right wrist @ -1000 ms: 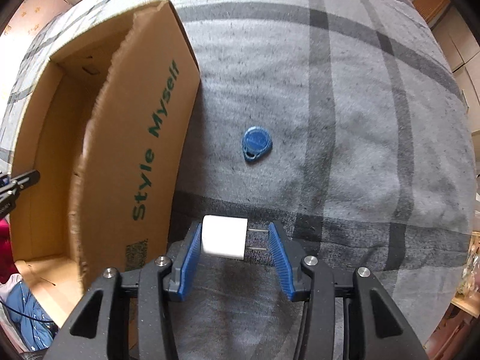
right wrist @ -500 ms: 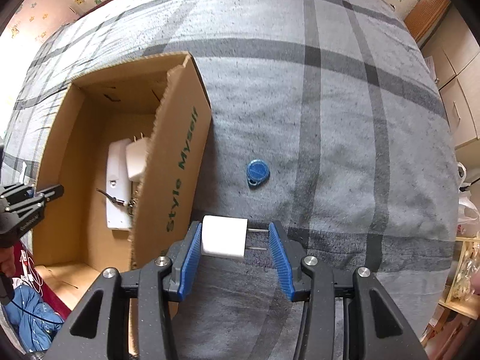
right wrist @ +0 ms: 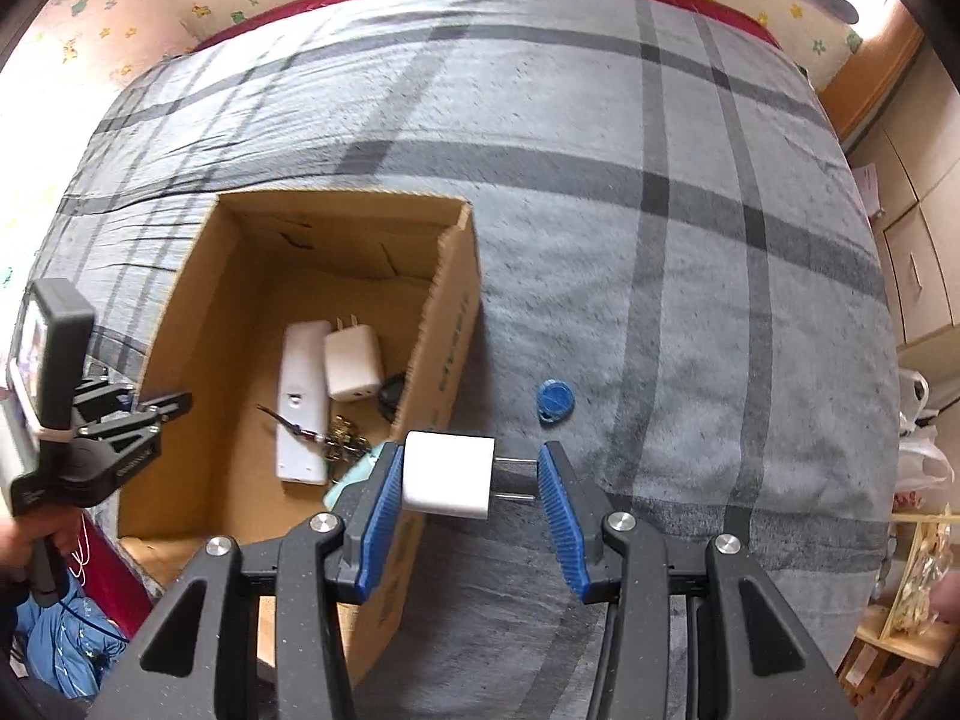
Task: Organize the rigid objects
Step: 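Lift the plug and carry it over the box with the right gripper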
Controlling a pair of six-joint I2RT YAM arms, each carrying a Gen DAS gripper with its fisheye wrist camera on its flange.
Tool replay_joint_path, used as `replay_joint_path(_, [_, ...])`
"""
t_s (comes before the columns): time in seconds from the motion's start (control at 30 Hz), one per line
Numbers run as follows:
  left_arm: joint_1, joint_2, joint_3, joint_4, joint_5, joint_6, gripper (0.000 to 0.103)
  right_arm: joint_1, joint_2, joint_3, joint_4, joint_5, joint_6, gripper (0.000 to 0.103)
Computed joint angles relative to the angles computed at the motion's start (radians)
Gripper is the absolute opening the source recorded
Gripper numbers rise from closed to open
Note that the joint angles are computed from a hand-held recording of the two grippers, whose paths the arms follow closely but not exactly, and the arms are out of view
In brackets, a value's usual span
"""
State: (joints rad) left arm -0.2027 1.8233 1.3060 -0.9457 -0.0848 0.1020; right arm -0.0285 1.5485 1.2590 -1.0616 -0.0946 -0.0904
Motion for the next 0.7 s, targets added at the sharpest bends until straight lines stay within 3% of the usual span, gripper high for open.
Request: replay_joint_path(0.7, [0.02,-0.005,-0.013,0.011,0.018,0.012,0.013,0.252,0.107,0.121,0.006,-0.028,0.04,0.048])
